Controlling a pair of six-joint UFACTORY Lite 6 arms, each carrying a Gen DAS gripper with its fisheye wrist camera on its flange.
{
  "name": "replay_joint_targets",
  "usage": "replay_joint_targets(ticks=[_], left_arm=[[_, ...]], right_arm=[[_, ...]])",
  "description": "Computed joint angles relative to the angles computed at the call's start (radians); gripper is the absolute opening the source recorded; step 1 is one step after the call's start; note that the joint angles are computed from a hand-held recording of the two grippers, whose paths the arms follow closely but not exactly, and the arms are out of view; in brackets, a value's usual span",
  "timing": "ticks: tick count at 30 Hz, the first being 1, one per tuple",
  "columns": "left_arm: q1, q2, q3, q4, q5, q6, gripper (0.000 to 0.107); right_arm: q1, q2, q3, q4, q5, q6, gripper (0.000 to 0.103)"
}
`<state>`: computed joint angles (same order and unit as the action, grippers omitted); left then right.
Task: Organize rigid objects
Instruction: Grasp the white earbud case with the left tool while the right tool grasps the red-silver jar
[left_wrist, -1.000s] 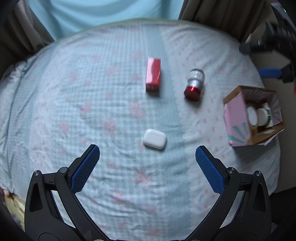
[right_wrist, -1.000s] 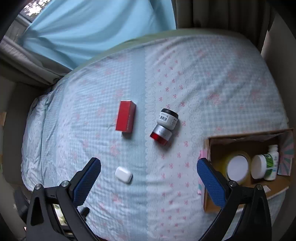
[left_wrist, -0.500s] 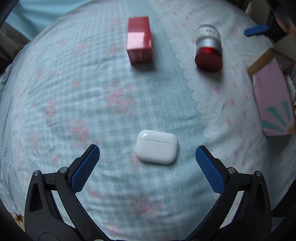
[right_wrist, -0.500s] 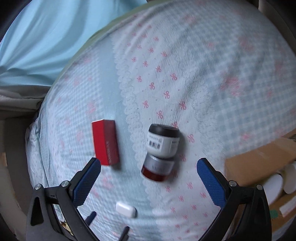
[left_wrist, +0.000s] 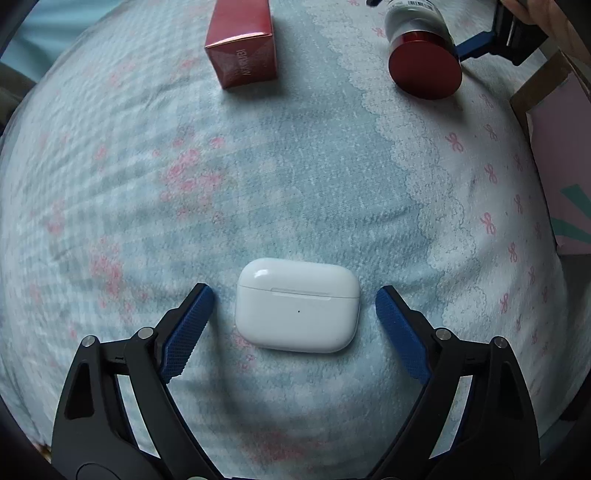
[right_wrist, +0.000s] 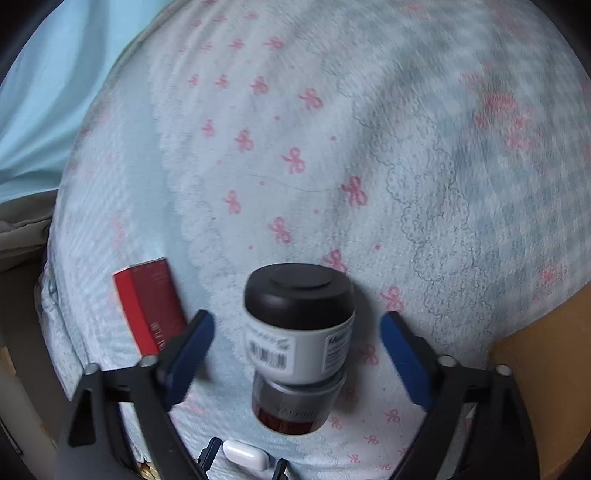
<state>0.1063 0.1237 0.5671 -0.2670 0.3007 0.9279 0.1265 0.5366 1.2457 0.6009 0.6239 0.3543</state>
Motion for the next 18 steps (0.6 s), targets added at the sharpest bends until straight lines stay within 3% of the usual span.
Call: replay_joint_targets(ticks=[5, 9, 18], left_arm=[[-0.026, -0.034, -0.041, -0.068, -0.007, 0.079, 0.076], [-0.031, -0.066, -0.046, -0.076, 0.023, 0.102, 0.058], [-0.006, -0.047, 0.022, -0.044, 0.085, 0.065, 0.057]], right_arm=[[-0.018, 0.006, -0.011, 0.030, -0.011, -0.009, 0.082], [-0.006, 0.008, -0.006, 0.011, -0.013, -0.003, 0.054], [0.041, 0.062, 0.082, -0.047, 0.009, 0.076, 0.052]])
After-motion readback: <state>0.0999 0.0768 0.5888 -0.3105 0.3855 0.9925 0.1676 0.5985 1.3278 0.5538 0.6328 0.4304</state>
